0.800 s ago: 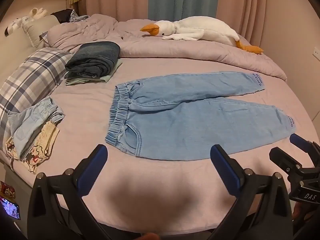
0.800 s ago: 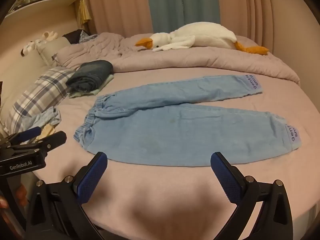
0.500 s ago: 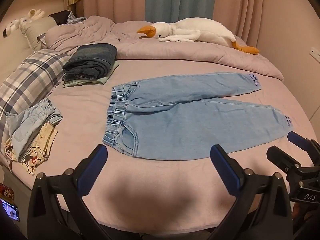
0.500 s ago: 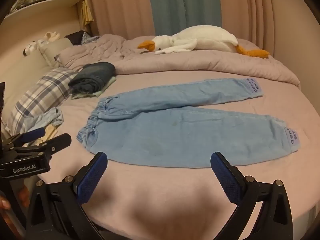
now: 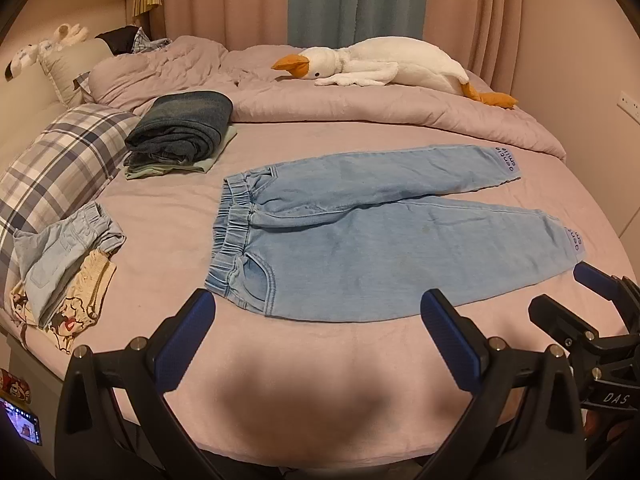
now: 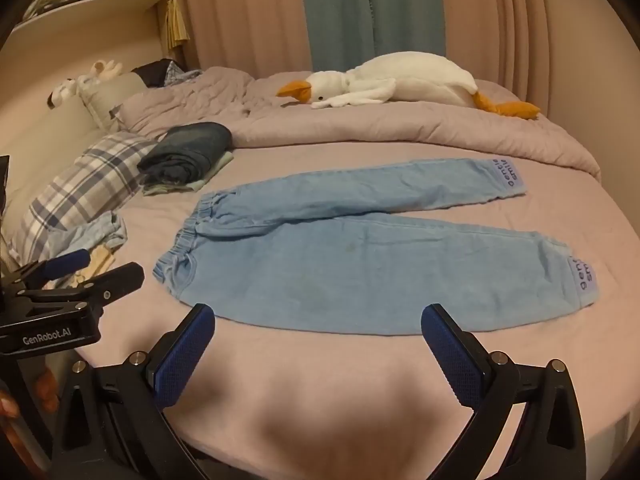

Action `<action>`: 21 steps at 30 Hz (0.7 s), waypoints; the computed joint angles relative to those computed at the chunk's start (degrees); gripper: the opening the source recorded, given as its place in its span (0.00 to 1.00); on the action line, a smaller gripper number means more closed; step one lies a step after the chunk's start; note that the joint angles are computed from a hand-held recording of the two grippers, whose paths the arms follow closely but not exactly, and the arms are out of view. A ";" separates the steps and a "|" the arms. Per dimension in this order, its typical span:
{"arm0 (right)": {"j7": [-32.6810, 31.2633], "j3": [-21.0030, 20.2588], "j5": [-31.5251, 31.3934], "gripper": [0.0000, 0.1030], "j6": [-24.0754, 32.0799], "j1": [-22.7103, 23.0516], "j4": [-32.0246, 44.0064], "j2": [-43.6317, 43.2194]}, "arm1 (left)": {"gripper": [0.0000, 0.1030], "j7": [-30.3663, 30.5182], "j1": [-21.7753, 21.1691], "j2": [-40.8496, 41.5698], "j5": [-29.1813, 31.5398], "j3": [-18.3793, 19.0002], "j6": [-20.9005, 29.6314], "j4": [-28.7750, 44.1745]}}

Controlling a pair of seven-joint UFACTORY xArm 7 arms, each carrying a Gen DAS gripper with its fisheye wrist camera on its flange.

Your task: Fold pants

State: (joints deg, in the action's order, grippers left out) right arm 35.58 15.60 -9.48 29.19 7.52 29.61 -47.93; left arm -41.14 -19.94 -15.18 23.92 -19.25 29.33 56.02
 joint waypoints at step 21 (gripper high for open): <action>-0.45 0.10 -0.19 1.00 0.33 0.15 0.30 0.00 | 1.00 -0.13 0.27 -0.46 0.99 -0.29 0.02 0.01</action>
State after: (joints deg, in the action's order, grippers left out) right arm 35.13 15.70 -9.67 29.52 7.67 29.91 -47.92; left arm -41.27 -19.66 -15.65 24.91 -19.54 29.35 56.03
